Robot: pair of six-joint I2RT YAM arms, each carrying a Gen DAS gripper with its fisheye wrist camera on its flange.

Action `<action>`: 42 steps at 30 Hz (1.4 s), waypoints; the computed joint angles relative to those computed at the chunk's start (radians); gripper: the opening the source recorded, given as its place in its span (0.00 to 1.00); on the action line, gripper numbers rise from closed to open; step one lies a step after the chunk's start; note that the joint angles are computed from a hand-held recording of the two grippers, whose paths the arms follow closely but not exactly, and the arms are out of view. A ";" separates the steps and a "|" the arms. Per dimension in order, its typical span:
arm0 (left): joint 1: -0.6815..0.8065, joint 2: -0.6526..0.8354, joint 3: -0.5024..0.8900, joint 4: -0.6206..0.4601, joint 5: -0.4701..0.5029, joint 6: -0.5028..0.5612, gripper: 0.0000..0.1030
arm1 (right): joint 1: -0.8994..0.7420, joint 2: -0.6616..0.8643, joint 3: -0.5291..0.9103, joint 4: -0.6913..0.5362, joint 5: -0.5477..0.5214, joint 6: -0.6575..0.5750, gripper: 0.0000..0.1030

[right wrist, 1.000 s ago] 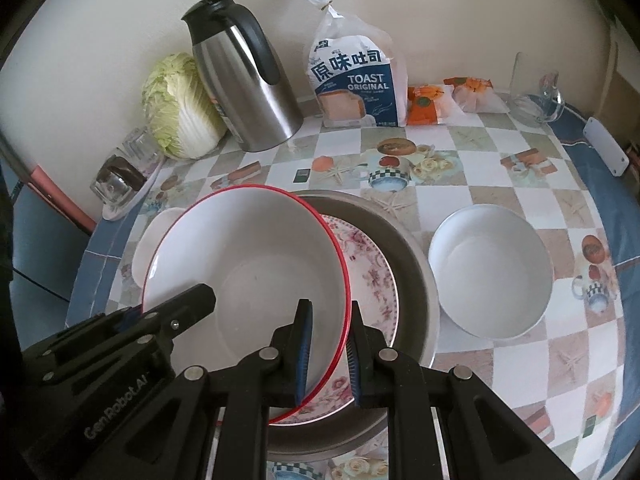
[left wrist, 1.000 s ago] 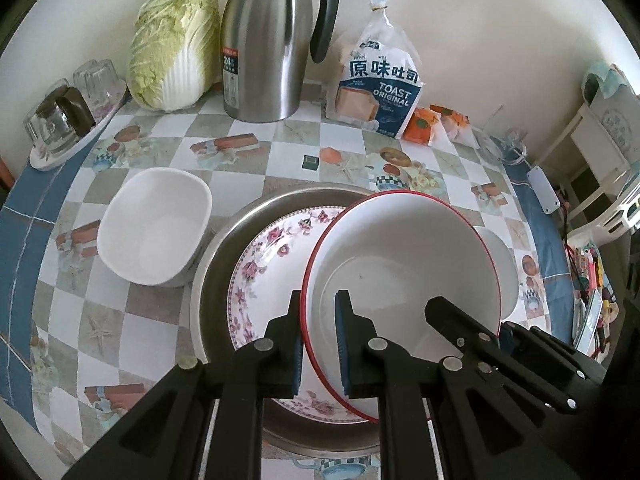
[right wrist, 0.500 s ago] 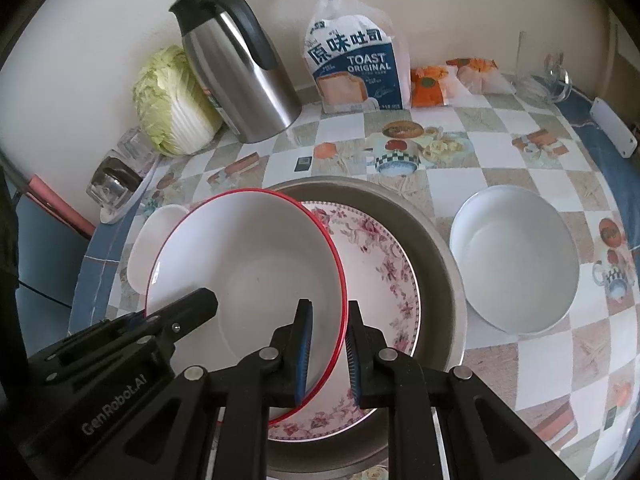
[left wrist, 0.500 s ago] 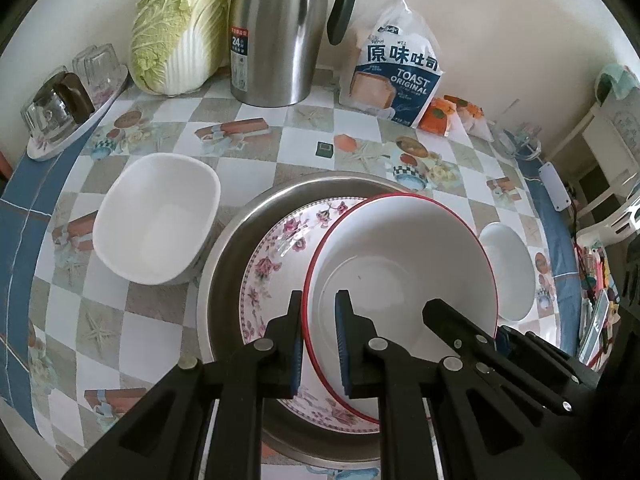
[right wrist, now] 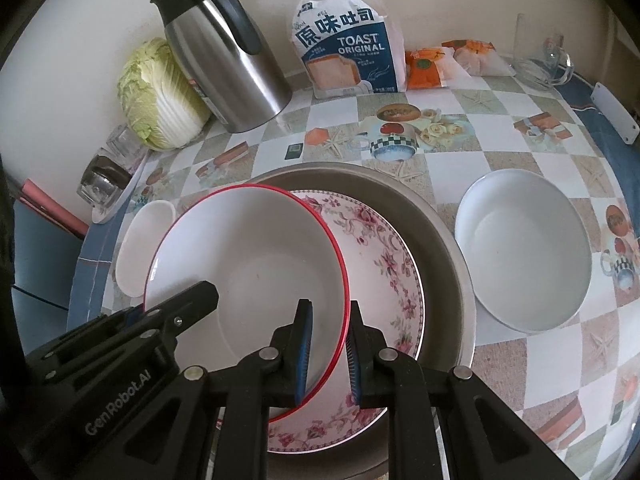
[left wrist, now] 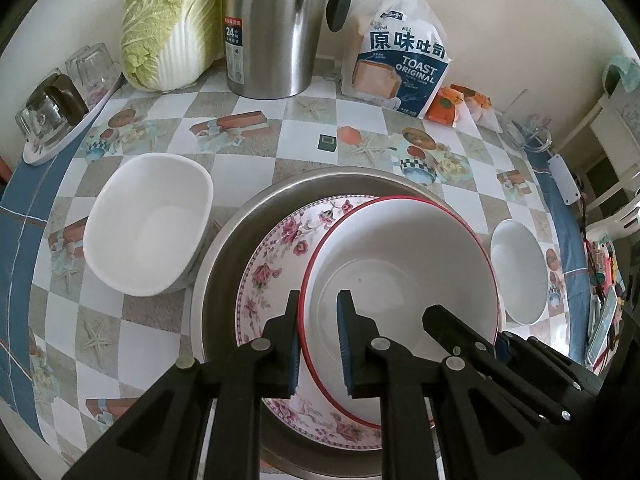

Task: Organize plates and bowls
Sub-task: 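Carry and lower the red-rimmed bowl onto the floral plate with both tools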

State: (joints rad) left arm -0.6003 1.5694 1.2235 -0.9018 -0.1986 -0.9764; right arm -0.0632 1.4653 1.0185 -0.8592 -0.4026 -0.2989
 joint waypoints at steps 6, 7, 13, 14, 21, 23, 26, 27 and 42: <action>0.005 0.004 -0.005 0.008 0.012 -0.003 0.15 | 0.005 0.010 -0.001 0.004 0.002 0.004 0.17; 0.006 0.004 -0.005 0.009 0.013 -0.002 0.15 | 0.006 0.008 -0.002 0.005 0.004 0.006 0.17; 0.007 0.007 -0.002 0.009 0.015 -0.006 0.16 | 0.006 0.013 0.002 0.003 0.000 0.006 0.18; 0.008 0.007 -0.004 0.011 0.017 -0.010 0.16 | 0.006 0.012 0.002 0.004 0.000 0.007 0.18; 0.014 -0.001 -0.014 0.023 0.027 -0.017 0.16 | -0.003 0.024 0.006 0.000 -0.023 0.005 0.20; 0.016 -0.004 -0.016 0.027 0.029 -0.017 0.16 | -0.007 0.028 0.008 -0.003 -0.030 0.003 0.20; 0.021 -0.015 -0.028 0.037 0.036 -0.019 0.16 | -0.012 0.032 0.012 -0.005 -0.036 -0.001 0.22; 0.024 -0.018 -0.032 0.040 0.038 -0.020 0.16 | -0.012 0.030 0.012 -0.005 -0.035 -0.005 0.22; 0.028 -0.043 -0.030 0.025 0.023 -0.027 0.19 | -0.027 0.025 0.029 -0.017 -0.053 -0.016 0.22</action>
